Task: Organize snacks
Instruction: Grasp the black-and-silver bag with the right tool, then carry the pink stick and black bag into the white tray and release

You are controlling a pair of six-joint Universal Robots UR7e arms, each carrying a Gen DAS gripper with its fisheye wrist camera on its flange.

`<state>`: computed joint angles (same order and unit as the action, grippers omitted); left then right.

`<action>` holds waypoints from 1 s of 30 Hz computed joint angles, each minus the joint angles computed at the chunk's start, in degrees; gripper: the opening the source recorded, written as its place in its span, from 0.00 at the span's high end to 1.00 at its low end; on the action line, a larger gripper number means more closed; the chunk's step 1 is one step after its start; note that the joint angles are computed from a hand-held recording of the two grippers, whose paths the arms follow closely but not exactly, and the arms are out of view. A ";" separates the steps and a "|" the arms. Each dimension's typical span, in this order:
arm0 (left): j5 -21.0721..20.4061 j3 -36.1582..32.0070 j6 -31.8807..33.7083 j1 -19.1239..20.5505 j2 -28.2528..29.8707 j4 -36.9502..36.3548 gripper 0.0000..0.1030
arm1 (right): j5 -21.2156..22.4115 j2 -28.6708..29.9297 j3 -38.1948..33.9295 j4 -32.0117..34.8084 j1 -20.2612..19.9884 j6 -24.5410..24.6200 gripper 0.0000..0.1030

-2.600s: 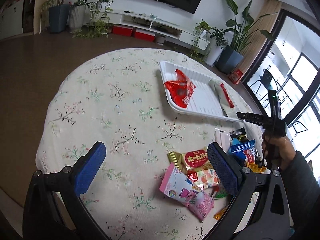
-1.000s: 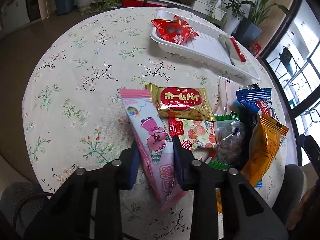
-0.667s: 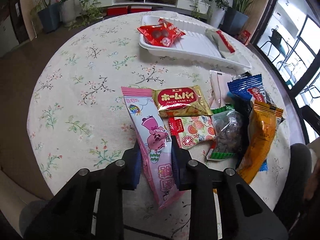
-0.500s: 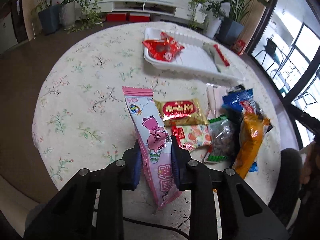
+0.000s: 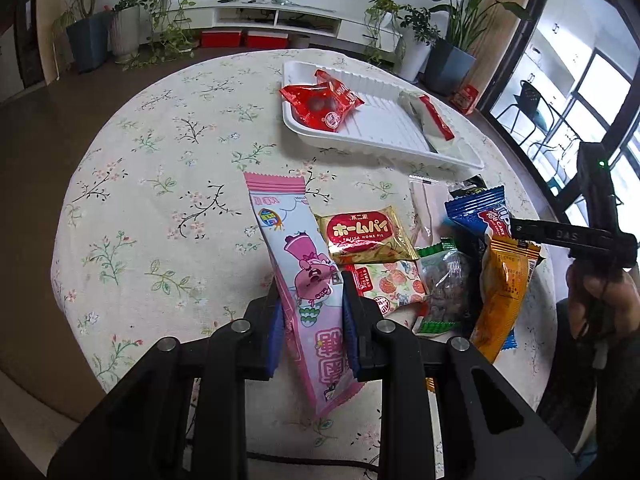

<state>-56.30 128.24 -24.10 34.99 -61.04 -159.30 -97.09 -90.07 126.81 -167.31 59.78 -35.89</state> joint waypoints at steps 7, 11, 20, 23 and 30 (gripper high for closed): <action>-0.59 -0.46 0.55 0.86 0.64 -0.12 0.78 | 1.79 0.58 -0.47 0.50 -0.91 -0.81 0.69; -1.04 -0.50 0.92 0.80 0.43 -0.33 0.78 | 3.70 -1.01 1.04 -1.33 -2.09 -1.00 0.75; -2.78 -2.17 2.46 1.15 -1.79 0.43 0.78 | 12.20 -7.57 2.97 -3.30 -8.23 2.67 0.75; -3.68 -4.40 4.22 1.73 -2.41 1.27 0.78 | 13.16 -8.15 1.52 -3.23 -9.47 5.49 0.75; -3.00 -17.19 13.68 2.70 3.25 4.10 0.78 | 12.20 -7.79 -3.31 -4.44 -4.02 7.01 0.75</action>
